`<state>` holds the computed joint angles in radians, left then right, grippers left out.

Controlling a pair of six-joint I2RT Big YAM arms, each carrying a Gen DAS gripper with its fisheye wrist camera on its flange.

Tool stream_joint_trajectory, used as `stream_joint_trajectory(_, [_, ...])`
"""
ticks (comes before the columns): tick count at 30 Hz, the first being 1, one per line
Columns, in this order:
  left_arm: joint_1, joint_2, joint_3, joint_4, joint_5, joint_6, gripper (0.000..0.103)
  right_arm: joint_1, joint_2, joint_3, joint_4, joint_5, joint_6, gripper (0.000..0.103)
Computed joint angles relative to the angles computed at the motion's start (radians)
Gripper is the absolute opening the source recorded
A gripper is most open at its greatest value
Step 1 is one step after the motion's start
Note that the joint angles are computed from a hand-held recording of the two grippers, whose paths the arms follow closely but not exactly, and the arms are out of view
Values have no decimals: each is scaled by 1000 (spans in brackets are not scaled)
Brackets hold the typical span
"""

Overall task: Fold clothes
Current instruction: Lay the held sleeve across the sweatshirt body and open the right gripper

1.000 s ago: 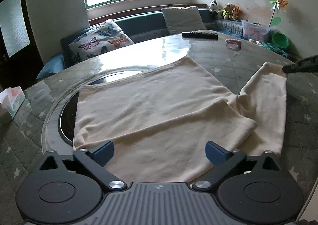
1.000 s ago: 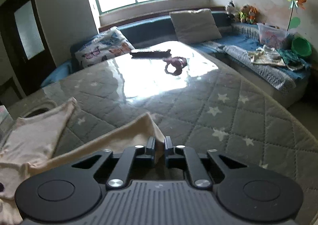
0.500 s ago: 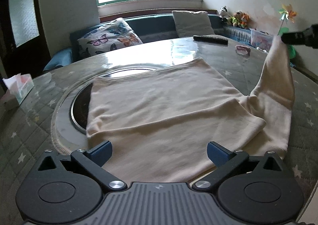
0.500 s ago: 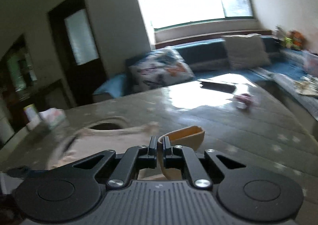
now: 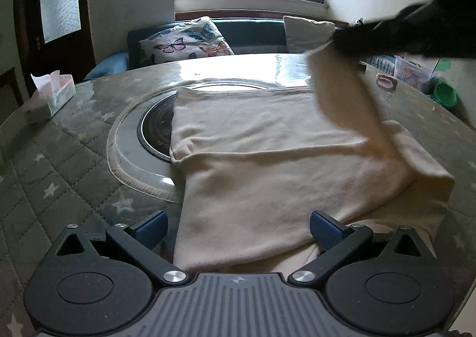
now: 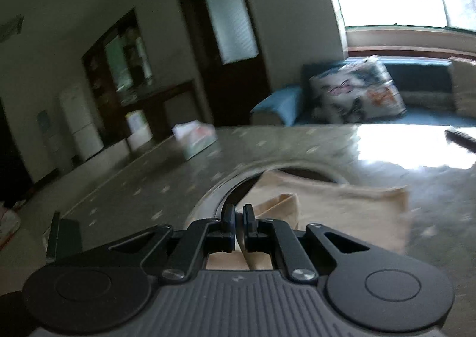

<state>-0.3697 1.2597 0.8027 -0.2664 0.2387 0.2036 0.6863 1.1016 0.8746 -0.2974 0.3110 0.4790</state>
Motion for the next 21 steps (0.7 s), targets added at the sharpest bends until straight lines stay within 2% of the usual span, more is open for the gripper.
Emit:
stream_joint_trajectory(5, [1,-3,-4,2,5,-8,103,25,83,28,3,-66,14,10])
stream_joint_trajectory(7, [1,-5,-6,2,6,-9,103,32,80,23,-3,-66,20,10])
stream_joint_trajectory(8, [1,-7,-7,2,5,-9,103,33,73,18,-5,-63,20,16])
stream_joint_trajectory(9, [-1,-8,-9,4,2,-8,103,33,65,12,-8,-60,19,31])
stream_joint_trajectory(11, [-6,-12,-13,10,-10,-7,103,31,39,-1,-29,-34,17,51])
stream_joint_trajectory(13, [-13,-22,-22,23,-34,-4,103,30,10,-15,-65,-1,8,52])
stream_joint_trajectory(15, [-21,-37,-35,40,-64,3,103,24,-19,-31,-109,29,8,61])
stream_joint_trajectory(21, [-28,-85,-68,78,-118,48,103,13,-104,-96,-240,112,41,78])
